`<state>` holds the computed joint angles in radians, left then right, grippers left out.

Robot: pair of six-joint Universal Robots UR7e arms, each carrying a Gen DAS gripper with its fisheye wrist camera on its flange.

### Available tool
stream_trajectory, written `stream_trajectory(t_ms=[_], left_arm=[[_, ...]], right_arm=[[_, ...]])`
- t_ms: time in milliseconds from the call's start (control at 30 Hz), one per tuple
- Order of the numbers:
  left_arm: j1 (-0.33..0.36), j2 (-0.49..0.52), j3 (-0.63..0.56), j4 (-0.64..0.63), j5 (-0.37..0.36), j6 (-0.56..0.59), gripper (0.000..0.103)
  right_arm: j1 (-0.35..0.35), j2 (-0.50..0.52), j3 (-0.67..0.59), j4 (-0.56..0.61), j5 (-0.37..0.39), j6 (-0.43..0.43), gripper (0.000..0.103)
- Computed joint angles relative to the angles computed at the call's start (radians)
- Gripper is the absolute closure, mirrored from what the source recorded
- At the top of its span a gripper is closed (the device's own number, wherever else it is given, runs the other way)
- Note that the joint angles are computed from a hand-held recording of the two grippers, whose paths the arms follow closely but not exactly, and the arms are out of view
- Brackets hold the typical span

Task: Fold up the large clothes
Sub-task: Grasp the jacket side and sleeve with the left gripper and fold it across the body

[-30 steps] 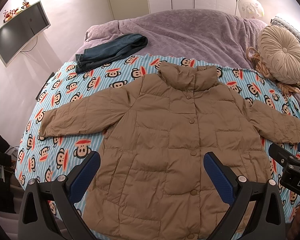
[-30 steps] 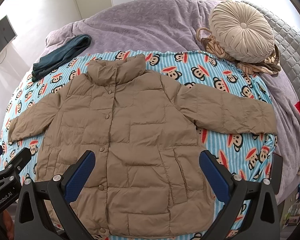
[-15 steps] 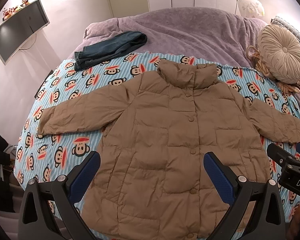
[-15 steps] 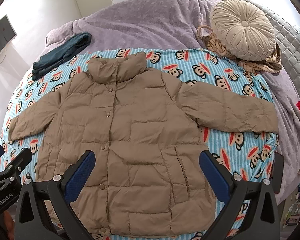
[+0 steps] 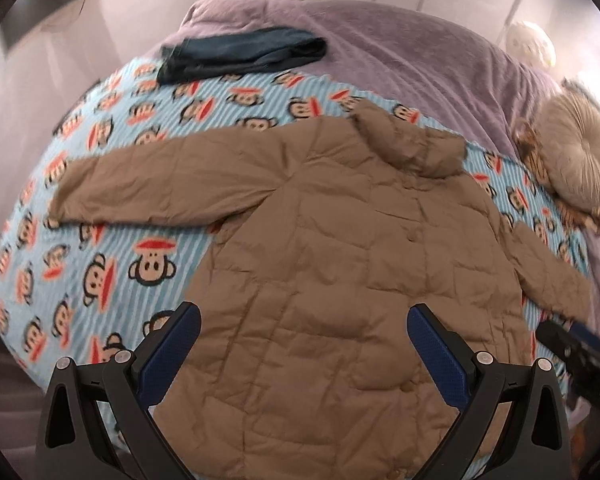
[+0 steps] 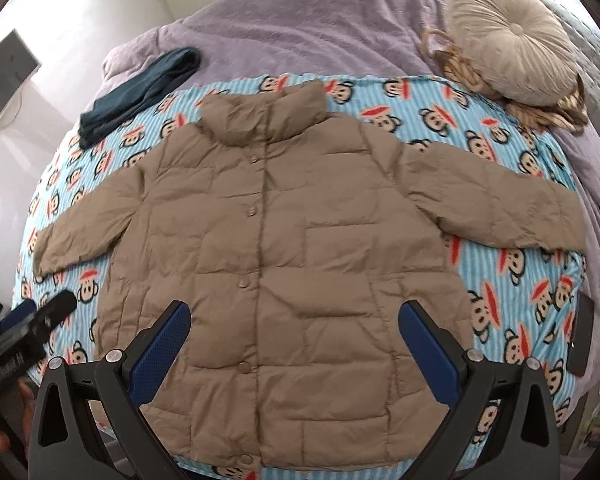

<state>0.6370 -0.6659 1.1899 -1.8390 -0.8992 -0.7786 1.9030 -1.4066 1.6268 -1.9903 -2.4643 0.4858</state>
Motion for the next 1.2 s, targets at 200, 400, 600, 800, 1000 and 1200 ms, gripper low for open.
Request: stream_trajectory(t_ms=[200,400,600,800,1000,1200], left_arm=[[0.137,-0.077,0.094,-0.151,-0.024,0.035,0.000],[0.282,-0.110,0.133,-0.287,-0.033,0.088,0.000],[0.439,-0.102,0.124,-0.444,-0.095,0.073,0.000],[0.510,-0.052,0.057,-0.616,-0.130,0.075,0.000],[0.530,0.026,-0.077,-0.625,-0.123,0.105,0.056],[0.522,0.034,-0.127,-0.638,-0.186,0.244,0.092]], right_arm=[[-0.021,0.072,-0.015,-0.056,0.108,0.023,0.000],[-0.038,0.182,-0.027,-0.177,0.188,0.015,0.000],[-0.056,0.299,-0.105,-0.054,0.232,0.066,0.000],[-0.053,0.375,-0.142,-0.087,0.261,0.050,0.000],[-0.064,0.411,-0.193,-0.112,0.268,0.045,0.000],[-0.090,0.450,-0.253,-0.198,0.267,0.013,0.000]])
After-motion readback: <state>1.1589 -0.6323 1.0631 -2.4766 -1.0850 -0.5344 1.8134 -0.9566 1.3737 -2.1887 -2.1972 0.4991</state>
